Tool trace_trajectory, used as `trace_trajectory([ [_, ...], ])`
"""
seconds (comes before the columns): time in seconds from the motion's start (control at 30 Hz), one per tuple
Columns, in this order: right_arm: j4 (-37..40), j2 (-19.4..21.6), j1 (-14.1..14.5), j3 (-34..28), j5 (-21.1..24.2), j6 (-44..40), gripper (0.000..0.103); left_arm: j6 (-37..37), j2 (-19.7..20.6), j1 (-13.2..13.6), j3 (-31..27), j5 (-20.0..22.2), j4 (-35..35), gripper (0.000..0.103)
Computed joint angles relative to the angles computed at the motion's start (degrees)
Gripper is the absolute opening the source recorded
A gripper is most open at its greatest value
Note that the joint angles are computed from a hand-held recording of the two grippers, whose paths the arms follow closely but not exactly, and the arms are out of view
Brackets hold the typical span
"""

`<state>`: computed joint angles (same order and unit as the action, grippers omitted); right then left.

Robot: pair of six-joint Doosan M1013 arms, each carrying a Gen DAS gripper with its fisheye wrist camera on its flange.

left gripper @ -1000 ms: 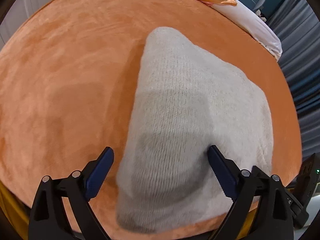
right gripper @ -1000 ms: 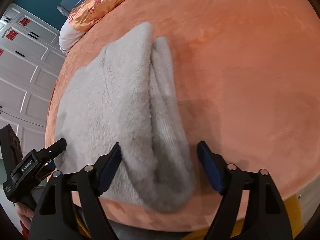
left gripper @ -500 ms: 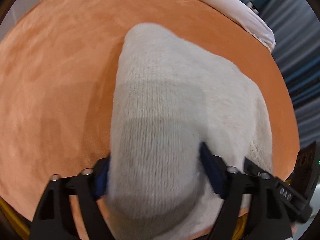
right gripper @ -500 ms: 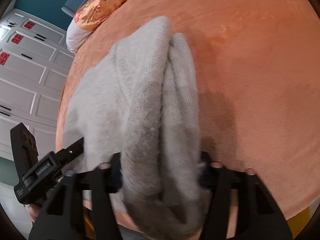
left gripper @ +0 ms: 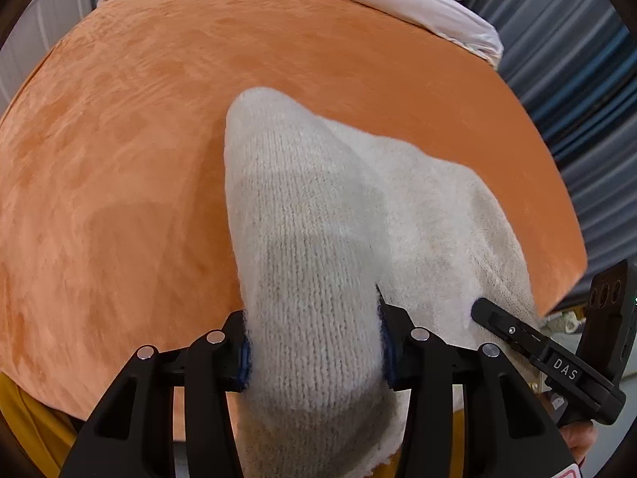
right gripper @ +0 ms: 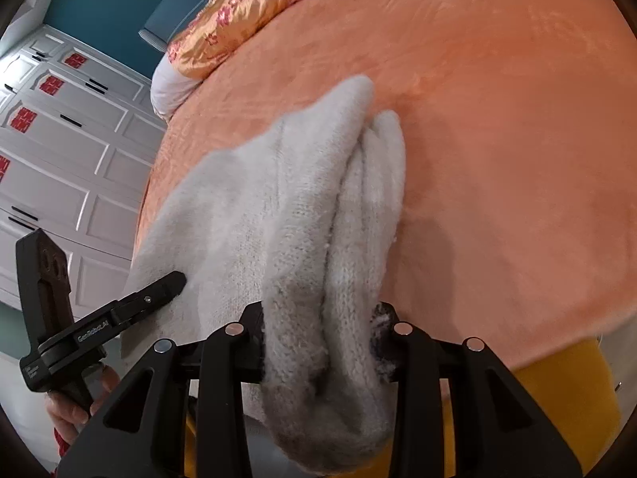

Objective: Fold small clothes

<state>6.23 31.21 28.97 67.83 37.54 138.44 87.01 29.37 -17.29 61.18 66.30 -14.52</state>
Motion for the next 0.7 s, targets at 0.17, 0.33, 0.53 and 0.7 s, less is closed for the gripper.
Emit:
trace_trajectory([
  [0.17, -8.44, -3.58, 1.64, 1.95, -1.83, 4.89, 0.032, 4.28, -2.04, -0.2, 0.77, -1.21, -4.12, 0.042],
  [0.33, -18.36, -6.64, 3.18, 3.02, -4.81, 11.06, 0.032, 8.92, -4.47, -0.1, 0.84, -4.81, -8.35, 0.041],
  [0.53, -38.36, -8.83, 5.53, 1.58, -10.06, 22.67, 0.032, 15.96, -8.04, 1.09, 0.78, -12.76, -15.09, 0.041],
  [0.7, -52.57, -7.57, 6.97, -3.16, -13.88, 28.1, 0.032, 23.22, -10.46, 3.05, 0.56, -20.36, -20.61, 0.041],
])
